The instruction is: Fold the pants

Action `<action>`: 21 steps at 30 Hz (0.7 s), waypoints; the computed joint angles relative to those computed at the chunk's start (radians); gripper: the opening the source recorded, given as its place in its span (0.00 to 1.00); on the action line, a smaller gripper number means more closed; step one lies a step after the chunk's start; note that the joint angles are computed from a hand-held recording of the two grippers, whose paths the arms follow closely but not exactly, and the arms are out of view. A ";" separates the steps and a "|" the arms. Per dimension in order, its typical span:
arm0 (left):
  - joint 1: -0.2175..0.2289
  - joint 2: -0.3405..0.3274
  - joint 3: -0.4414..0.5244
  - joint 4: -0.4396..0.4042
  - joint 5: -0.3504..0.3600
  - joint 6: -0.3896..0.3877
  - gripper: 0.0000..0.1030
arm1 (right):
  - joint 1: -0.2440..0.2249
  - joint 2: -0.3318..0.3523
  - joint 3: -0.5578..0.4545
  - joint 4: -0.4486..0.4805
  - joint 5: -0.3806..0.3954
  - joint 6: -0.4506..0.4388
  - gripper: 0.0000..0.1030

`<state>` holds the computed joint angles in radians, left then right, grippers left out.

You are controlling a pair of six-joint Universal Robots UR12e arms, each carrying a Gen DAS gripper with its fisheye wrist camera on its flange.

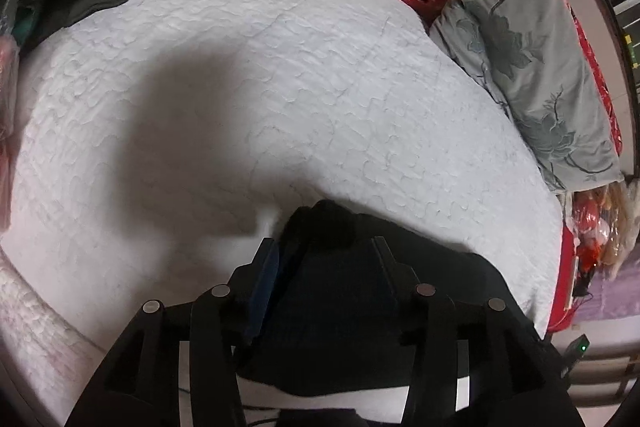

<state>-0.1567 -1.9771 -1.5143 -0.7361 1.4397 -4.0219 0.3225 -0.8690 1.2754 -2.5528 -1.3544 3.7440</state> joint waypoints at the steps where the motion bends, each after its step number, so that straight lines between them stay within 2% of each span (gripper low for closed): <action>1: 0.004 -0.002 -0.004 0.015 -0.025 -0.002 0.47 | 0.000 0.000 0.001 0.000 0.000 0.003 0.13; 3: 0.008 -0.007 -0.006 0.020 -0.068 0.001 0.47 | -0.001 -0.003 0.004 0.000 0.001 0.002 0.13; 4: 0.001 -0.014 0.010 -0.018 -0.043 0.021 0.45 | -0.002 -0.003 0.005 0.001 0.002 0.002 0.13; 6: -0.008 -0.024 0.026 -0.046 0.015 0.042 0.21 | -0.001 -0.006 0.009 0.001 -0.001 0.001 0.13; 9: -0.009 -0.016 0.016 -0.024 0.047 0.012 0.08 | 0.001 -0.004 0.003 0.012 -0.012 -0.008 0.13; 11: -0.011 -0.009 0.015 -0.023 0.076 0.008 0.05 | 0.004 -0.003 -0.004 0.019 -0.017 -0.008 0.11; 14: -0.027 -0.013 0.048 -0.107 0.156 0.041 0.04 | 0.001 -0.004 0.000 -0.015 0.003 0.020 0.11; 15: -0.028 -0.016 0.055 -0.133 0.156 0.045 0.04 | 0.000 -0.004 0.001 -0.014 0.005 0.022 0.11; 18: -0.022 -0.013 0.043 -0.125 0.111 0.026 0.06 | -0.001 0.000 -0.001 0.005 -0.001 0.022 0.12; 19: -0.015 -0.009 0.028 -0.102 0.071 0.017 0.07 | -0.003 0.001 0.000 0.009 0.002 0.023 0.12; 20: -0.008 -0.008 0.020 -0.084 0.040 0.008 0.11 | -0.004 0.001 0.001 0.011 0.003 0.025 0.15; 21: -0.001 -0.007 0.016 -0.071 0.015 -0.001 0.24 | -0.005 0.000 0.006 0.006 0.006 0.029 0.16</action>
